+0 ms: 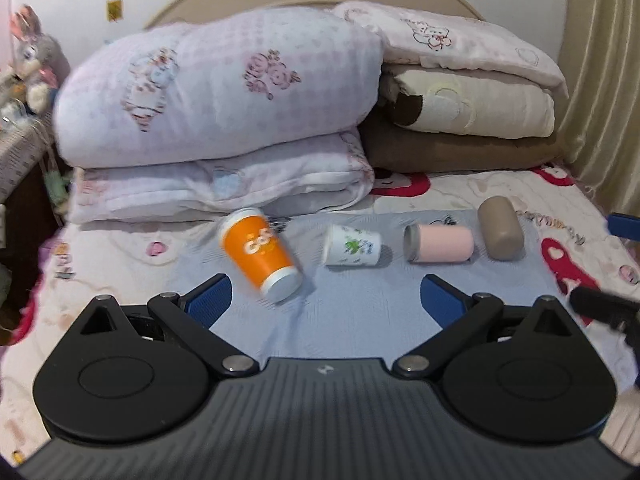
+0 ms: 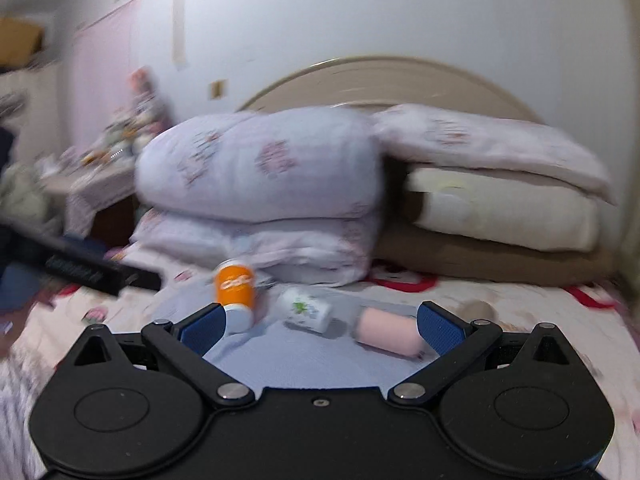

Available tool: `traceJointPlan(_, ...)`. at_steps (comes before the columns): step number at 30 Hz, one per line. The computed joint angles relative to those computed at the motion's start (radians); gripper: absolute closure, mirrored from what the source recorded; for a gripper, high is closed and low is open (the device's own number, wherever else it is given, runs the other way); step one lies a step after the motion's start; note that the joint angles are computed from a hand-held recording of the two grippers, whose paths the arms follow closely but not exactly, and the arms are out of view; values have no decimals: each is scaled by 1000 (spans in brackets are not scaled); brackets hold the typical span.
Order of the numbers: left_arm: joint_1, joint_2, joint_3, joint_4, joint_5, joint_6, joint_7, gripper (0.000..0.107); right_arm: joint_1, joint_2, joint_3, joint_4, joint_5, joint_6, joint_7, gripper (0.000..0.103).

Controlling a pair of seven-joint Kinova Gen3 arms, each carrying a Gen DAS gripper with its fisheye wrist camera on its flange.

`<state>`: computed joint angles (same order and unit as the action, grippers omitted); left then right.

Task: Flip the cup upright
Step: 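Move the right tool toward the white leaf-print cup lying on its side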

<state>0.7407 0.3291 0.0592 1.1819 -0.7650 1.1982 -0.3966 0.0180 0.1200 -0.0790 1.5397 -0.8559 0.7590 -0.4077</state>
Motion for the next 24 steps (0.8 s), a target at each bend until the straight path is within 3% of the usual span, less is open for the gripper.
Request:
traceJointPlan(4,-124,32,-2,-23,160,-105,-5,7,-56,127,-6,-185,104,106,46,0)
traceJointPlan(7,-151,54,-66,1,277,-207,10,7,-118,220,-3,-322,226,176,95,0)
traceJointPlan(9,-183,61,-68,46,310,-288,65,7,-170,291,7,-397,305,187,90,1)
traceJointPlan(11,-263,65,-15,93,356,-369,80,7,-160,358,-54,-448,369,186,81,2)
traceJointPlan(13,-303,73,-11,140,416,-451,53,8,-121,418,-129,-474,388,186,91,2)
traceJointPlan(16,-267,91,-87,197,448,-548,59,8,-134,487,-160,-481,438,131,59,4)
traceJointPlan(19,-310,103,-62,263,467,-670,90,9,-155,519,-184,-469,535,66,41,8)
traceJointPlan(24,-318,149,-95,316,577,-818,81,14,-111,550,-274,-415,558,-83,204,8)
